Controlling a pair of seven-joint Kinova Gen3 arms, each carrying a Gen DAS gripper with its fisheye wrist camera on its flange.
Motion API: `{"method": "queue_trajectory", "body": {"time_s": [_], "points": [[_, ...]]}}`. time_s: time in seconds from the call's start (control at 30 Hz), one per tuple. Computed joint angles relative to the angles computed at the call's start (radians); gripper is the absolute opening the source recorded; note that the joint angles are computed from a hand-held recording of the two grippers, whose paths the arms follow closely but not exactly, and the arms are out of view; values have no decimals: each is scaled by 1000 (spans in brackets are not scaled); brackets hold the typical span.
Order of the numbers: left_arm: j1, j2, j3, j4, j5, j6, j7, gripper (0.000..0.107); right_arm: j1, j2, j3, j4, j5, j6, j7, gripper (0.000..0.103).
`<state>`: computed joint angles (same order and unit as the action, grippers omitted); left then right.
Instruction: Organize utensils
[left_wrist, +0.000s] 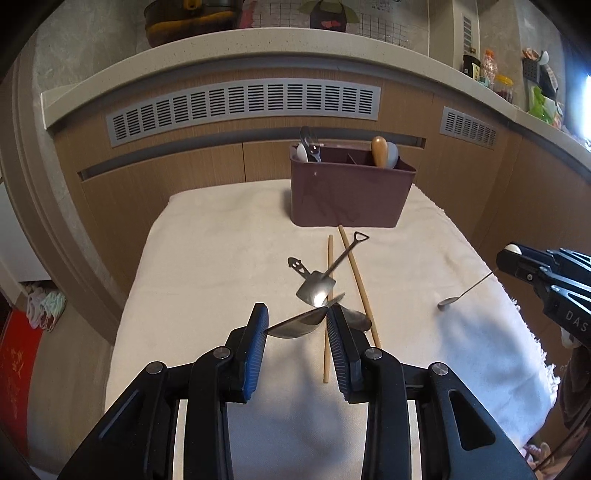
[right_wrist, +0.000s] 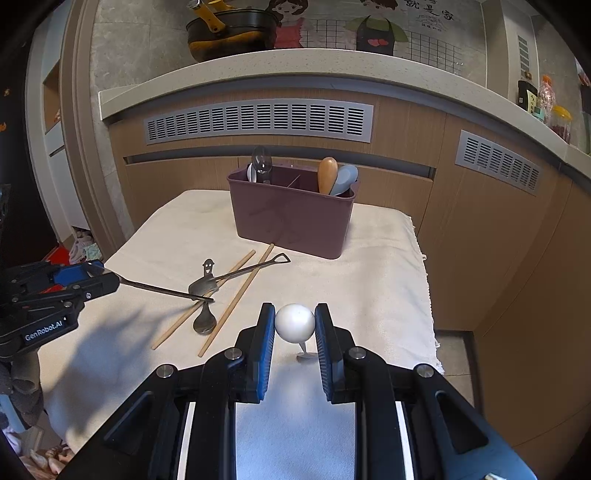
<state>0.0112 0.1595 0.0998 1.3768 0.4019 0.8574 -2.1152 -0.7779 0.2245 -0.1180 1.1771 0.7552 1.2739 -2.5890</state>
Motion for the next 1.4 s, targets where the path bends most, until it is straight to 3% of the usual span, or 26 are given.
{"method": "queue_trajectory", "body": {"time_s": [0.6, 0.77, 0.87, 1.03, 1.27, 1.4], "points": [[16, -39, -4, -6, 5, -9, -24, 24, 7, -11, -5, 12, -1, -12, -13, 20], [33, -22, -9, -15, -60, 16, 16, 25, 9, -13, -7, 17, -1, -18, -17, 20], [41, -13, -10, -4, -100, 32, 38, 28, 11, -14, -7, 20, -2, -20, -16, 20], [26, -5, -9, 30, -103, 65, 8, 52, 7, -11, -7, 15, 3, -11, -21, 20], [-88, 13, -31, 99, 59, 175, -120, 53, 7, -9, -6, 12, 2, -6, -15, 20], [-89, 2, -34, 143, 51, 171, -151, 53, 8, -9, -6, 13, 1, -8, -14, 20]]}}
